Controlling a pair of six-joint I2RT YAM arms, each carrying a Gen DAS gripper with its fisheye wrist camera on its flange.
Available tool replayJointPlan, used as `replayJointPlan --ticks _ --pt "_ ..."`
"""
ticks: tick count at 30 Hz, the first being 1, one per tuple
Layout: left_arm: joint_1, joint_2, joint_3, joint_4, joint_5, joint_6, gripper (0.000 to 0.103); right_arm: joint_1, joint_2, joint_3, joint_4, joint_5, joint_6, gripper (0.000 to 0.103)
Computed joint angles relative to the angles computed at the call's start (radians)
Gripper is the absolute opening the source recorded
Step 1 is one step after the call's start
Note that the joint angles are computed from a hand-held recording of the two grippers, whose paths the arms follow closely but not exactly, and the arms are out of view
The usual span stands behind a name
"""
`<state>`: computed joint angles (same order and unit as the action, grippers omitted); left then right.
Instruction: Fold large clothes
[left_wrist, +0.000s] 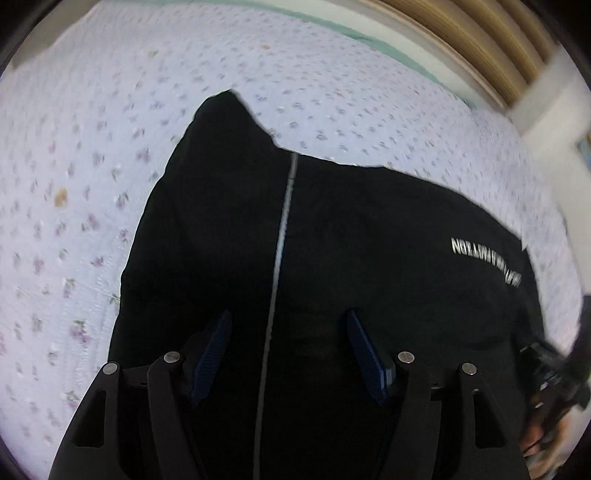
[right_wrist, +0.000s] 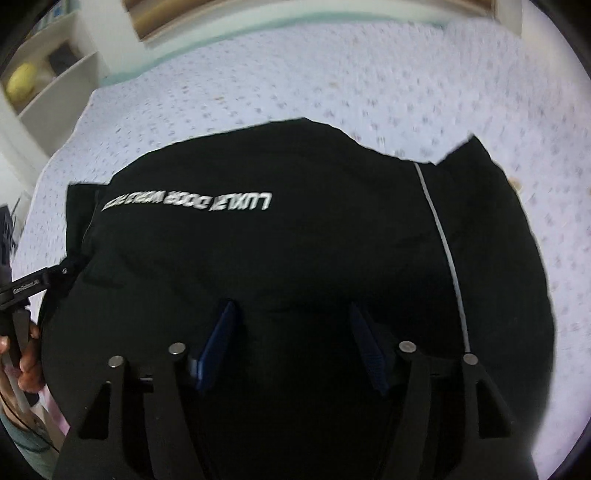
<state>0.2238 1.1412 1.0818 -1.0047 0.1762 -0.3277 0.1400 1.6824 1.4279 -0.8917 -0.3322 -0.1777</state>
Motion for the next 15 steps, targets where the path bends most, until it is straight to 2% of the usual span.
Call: replayJointPlan --ticks 6,9,11,14,15 --pt "-0.082 -0.065 -0.001 0.005 -0.108 0.015 0.067 0.021 -0.071 -0.095 0.116 0.060 0.028 0.074" --pt "-0.165 -0.143 0.042 -0.071 -0.201 -0.003 0.067 0.008 -0.171 -0.155 0.125 0.069 0.025 0.074" --pt "-0.261 -0.199 0.083 -0.128 -0.305 -0.050 0.067 -0.016 -0.269 -0.197 0.117 0.050 0.023 0.074" --pt "-0.489 -0.240 0.175 -0.235 -0.536 -0.173 0.067 -0.028 -0.394 -0.235 0.114 0.054 0.023 0.075" --pt "-0.602 -0.233 0.222 -0.296 -0.645 -0.245 0.067 -0.031 -0.438 -0.241 0.105 0.057 0.023 0.075"
